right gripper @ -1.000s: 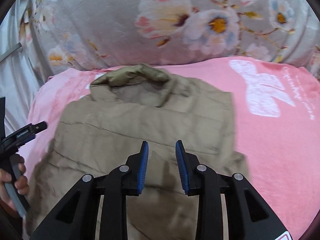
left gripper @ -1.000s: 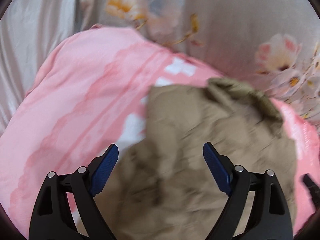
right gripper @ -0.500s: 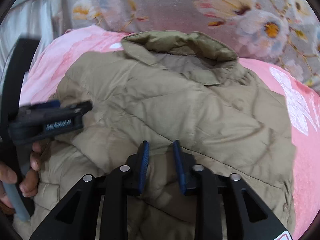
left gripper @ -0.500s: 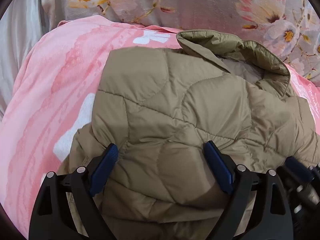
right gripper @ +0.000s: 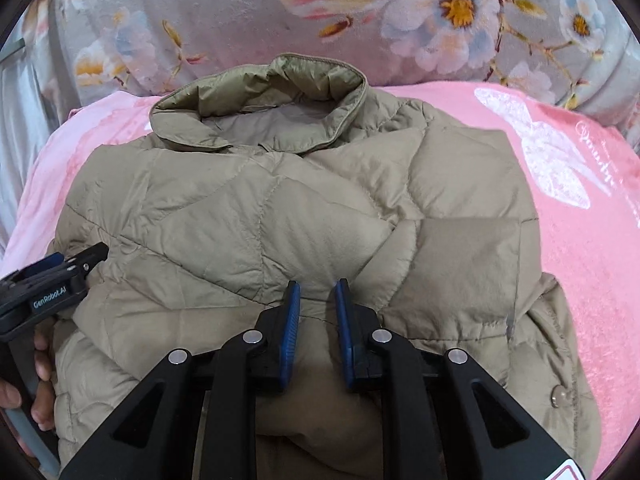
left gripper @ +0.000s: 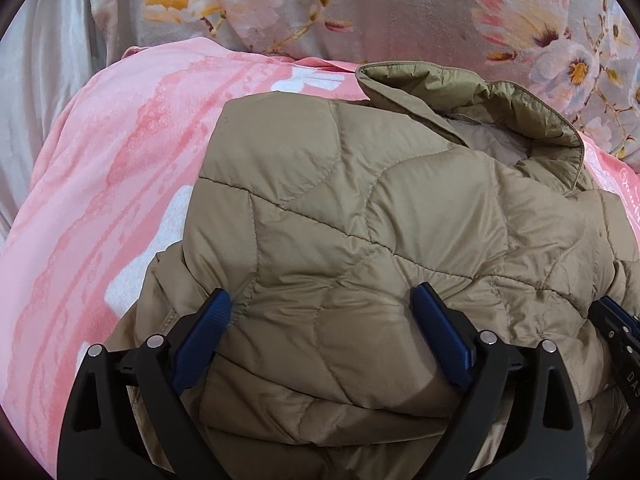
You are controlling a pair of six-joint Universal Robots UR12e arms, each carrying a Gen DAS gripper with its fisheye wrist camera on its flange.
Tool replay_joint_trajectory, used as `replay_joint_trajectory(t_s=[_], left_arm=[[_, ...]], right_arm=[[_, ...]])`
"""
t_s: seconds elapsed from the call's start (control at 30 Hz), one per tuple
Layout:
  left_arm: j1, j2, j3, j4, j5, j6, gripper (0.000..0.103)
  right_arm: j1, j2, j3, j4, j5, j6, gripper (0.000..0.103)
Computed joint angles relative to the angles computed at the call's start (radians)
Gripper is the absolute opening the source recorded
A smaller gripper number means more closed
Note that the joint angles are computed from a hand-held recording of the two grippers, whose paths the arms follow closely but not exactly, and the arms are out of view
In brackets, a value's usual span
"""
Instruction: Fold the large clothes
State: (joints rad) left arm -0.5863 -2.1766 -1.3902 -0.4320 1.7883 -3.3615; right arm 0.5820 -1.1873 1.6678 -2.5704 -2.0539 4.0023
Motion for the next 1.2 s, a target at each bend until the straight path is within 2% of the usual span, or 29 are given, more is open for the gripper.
replay_joint_trajectory(t_s=[0.23, 1.1, 1.2], left_arm=[[-0.007, -0.006, 0.012, -0.017, 0.029, 0.010, 0.092], [-0.033, -0.036, 0.065, -0.102, 0.142, 0.042, 0.094], [-0.029, -0.029, 0.062, -0.102, 0.125, 0.037, 0.094]], right_arm=[[-0.007, -0.004, 0.012, -0.022, 0.029, 0.013, 0.014], [-0.007, -0.001, 0.009, -0.020, 0.029, 0.013, 0.015], [-0.013, -0.006, 0.015, -0.035, 0.055, 0.004, 0.018]])
